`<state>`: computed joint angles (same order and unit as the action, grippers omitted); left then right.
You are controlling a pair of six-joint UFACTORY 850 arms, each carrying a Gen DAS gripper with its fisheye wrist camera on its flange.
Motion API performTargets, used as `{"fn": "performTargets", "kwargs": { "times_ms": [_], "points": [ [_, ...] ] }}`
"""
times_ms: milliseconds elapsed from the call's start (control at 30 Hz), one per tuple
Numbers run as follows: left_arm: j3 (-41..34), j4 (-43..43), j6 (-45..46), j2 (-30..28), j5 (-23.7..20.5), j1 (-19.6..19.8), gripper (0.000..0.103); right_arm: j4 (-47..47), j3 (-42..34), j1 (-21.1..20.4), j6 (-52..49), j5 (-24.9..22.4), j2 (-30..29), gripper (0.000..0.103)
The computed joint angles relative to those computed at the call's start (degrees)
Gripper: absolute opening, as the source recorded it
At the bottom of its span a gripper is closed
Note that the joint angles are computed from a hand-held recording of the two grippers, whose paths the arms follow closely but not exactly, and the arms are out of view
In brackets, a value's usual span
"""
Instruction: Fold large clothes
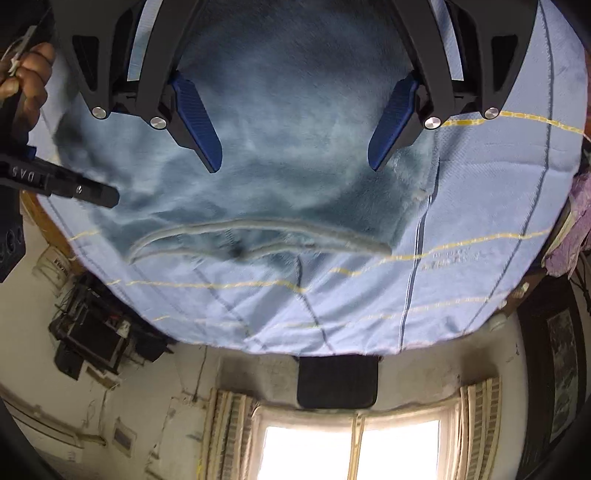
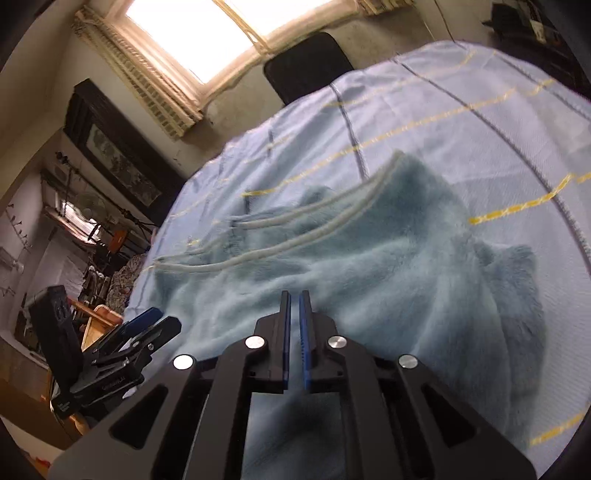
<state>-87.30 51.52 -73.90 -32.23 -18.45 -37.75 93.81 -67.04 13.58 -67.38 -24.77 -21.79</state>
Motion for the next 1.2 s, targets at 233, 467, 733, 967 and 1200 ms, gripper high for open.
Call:
{"fn": "performTargets", "kwargs": {
  "times_ms": [233, 467, 733, 967, 1200],
  "points": [
    [2.73, -5.08, 5.47, 2.31, -2.36, -3.12, 0.082, -1.16, 7.08, 0.79, -1.34, -1.08, 7.96, 0.007],
    [5.00, -14.34, 11.43, 0.71, 0.03, -1.21, 0.091, -2.62, 12.17, -2.17, 2.50, -4.27, 8.03, 0.000],
    [4.68, -9.11, 4.97, 2.22, -1.57, -2.30, 0.089, 3.07, 13.93, -5.92, 1.87, -13.24, 6.53, 0.000],
    [-2.51, -12.04, 7.66, -1.04, -1.47, -2.35, 0.089, 14.56, 15.84, -5.99, -9.10, -6.99, 10.48, 0.005],
    [-7.37, -12.20, 9.41, -7.36, -6.05, -2.61, 0.094, 8.28, 13.55, -8.48, -0.20, -6.17, 6.27, 0.000]
  ]
}}
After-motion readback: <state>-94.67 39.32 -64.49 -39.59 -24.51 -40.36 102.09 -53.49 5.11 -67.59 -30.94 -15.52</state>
